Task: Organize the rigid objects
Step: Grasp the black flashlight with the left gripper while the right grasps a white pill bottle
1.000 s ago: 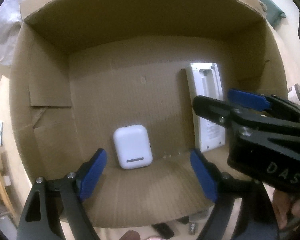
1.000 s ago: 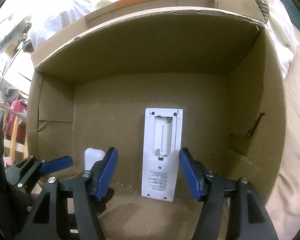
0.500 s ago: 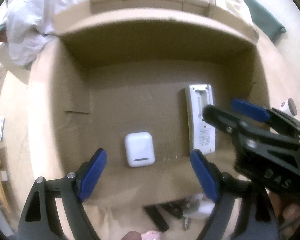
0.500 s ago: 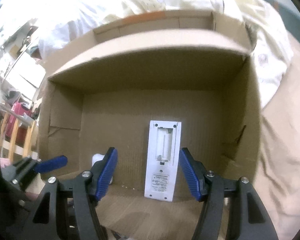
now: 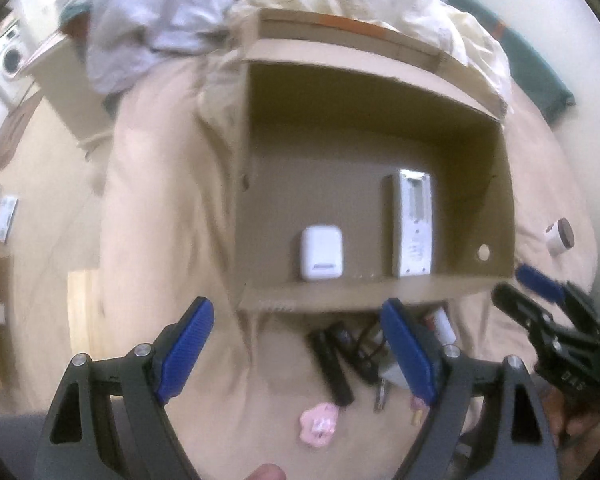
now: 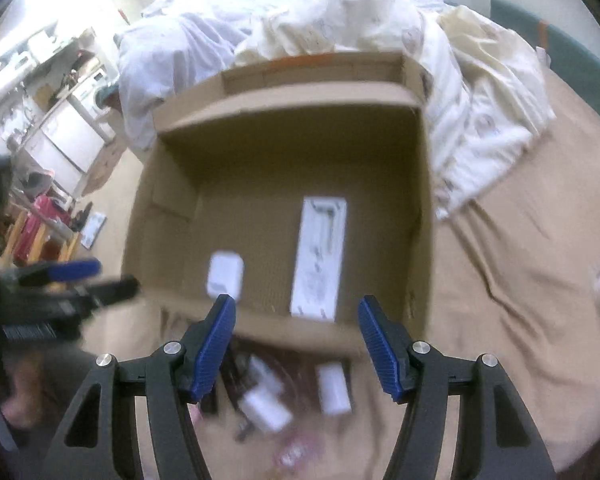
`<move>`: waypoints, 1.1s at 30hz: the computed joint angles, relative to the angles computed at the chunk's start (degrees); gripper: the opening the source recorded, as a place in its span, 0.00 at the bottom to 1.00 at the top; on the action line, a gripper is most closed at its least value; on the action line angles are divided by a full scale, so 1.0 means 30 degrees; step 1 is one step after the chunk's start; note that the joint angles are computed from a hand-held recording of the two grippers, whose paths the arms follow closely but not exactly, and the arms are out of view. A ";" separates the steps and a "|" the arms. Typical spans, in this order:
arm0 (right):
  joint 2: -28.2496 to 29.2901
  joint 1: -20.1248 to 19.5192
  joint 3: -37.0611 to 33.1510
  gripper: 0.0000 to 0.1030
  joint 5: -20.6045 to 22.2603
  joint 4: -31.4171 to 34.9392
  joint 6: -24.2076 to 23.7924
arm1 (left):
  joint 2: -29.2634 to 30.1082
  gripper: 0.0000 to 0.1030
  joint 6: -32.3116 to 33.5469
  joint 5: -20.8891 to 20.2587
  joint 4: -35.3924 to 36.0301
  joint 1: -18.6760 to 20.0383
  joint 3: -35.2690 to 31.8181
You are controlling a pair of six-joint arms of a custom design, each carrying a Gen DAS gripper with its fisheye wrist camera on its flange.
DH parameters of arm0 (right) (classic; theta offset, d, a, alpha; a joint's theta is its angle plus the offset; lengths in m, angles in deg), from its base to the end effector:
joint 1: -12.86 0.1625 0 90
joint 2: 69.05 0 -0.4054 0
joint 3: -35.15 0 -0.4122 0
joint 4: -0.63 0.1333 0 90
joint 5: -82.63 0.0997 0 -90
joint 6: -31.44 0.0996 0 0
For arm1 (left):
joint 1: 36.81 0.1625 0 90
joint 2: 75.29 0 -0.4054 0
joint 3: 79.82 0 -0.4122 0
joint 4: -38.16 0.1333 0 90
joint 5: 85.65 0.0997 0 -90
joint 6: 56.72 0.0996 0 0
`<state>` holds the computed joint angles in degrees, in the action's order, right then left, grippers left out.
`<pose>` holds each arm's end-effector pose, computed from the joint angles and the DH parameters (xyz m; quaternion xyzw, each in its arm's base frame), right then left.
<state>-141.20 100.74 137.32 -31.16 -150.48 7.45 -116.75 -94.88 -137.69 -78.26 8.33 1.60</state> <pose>0.0704 -0.6166 0.3156 0.1246 -0.9361 0.2106 0.2527 -0.3547 -0.6322 0.0665 0.0931 0.9352 -0.1306 0.3157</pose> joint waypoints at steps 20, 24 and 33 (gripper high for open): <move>-0.0697 -0.0817 0.0989 0.65 -0.1230 0.0536 0.2749 | 0.0663 0.71 -0.1492 -0.0434 0.0602 0.0665 0.1599; -0.0347 -0.0780 0.0666 0.65 -0.1450 0.1010 0.2912 | 0.1525 0.57 -0.1363 -0.1455 0.0860 0.0886 0.1085; -0.0191 -0.1192 -0.0016 0.65 -0.0731 0.2473 0.3997 | 0.2949 0.55 -0.1971 -0.2165 0.1844 0.1202 -0.0041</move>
<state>-141.78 97.16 137.28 -33.35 -143.06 19.45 -107.90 -100.79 -144.18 -72.72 11.94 1.47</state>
